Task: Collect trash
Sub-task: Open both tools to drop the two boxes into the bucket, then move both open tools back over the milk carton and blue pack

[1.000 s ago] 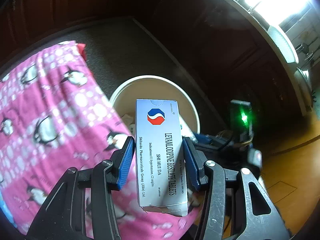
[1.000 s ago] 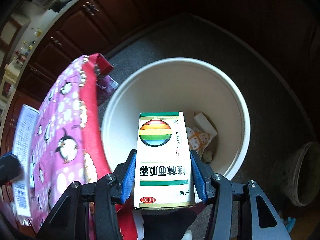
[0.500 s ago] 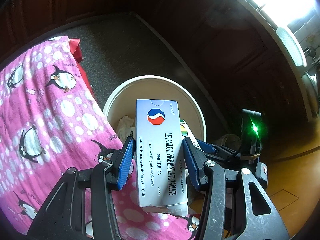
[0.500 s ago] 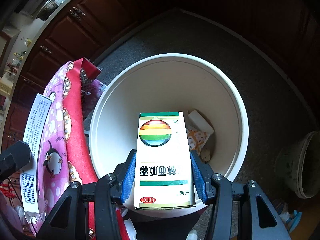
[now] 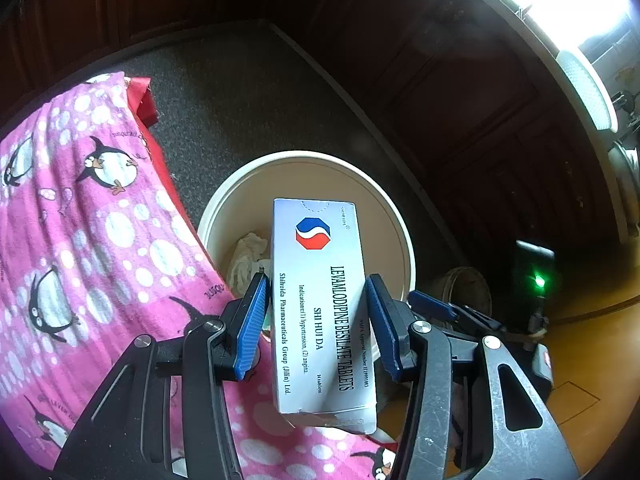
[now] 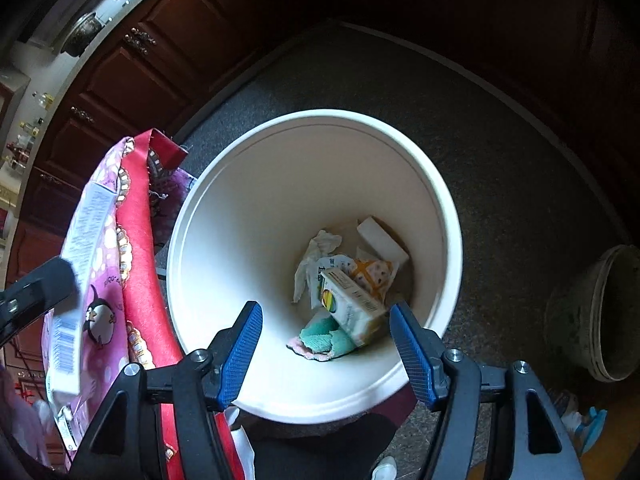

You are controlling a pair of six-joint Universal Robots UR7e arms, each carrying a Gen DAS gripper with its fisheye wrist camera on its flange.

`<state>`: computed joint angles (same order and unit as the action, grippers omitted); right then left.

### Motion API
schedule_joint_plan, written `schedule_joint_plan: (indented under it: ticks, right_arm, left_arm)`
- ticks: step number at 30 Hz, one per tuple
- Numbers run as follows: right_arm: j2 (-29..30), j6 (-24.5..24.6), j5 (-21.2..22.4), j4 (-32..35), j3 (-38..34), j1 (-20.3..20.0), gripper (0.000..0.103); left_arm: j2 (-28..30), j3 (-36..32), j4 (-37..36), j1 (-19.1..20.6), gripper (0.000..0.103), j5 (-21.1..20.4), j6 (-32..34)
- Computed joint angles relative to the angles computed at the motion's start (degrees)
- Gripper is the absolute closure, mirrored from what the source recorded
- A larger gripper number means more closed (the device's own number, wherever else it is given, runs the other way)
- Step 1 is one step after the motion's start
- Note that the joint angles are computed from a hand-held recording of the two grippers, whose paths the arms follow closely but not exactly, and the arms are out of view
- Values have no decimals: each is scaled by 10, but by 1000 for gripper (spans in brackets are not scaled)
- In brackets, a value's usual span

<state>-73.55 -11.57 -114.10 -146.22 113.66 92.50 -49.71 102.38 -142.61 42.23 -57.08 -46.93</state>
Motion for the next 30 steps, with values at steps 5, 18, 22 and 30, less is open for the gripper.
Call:
schedule_joint_plan:
  ticks: [5, 18, 22, 30]
  right_arm:
    - [-9, 0, 7, 0, -2, 1, 39]
    - [-21, -5, 12, 1, 3, 10, 38]
    - [-22, -5, 14, 2, 7, 14, 38]
    - [-21, -6, 13, 2, 11, 36, 38]
  left_arm:
    - [8, -3, -2, 3, 46, -7, -1]
    - [-8, 22, -7, -1, 43, 2, -5]
    - [-19, 32, -5, -7, 43, 9, -10]
    - [-56, 59, 9, -27, 43, 26, -25]
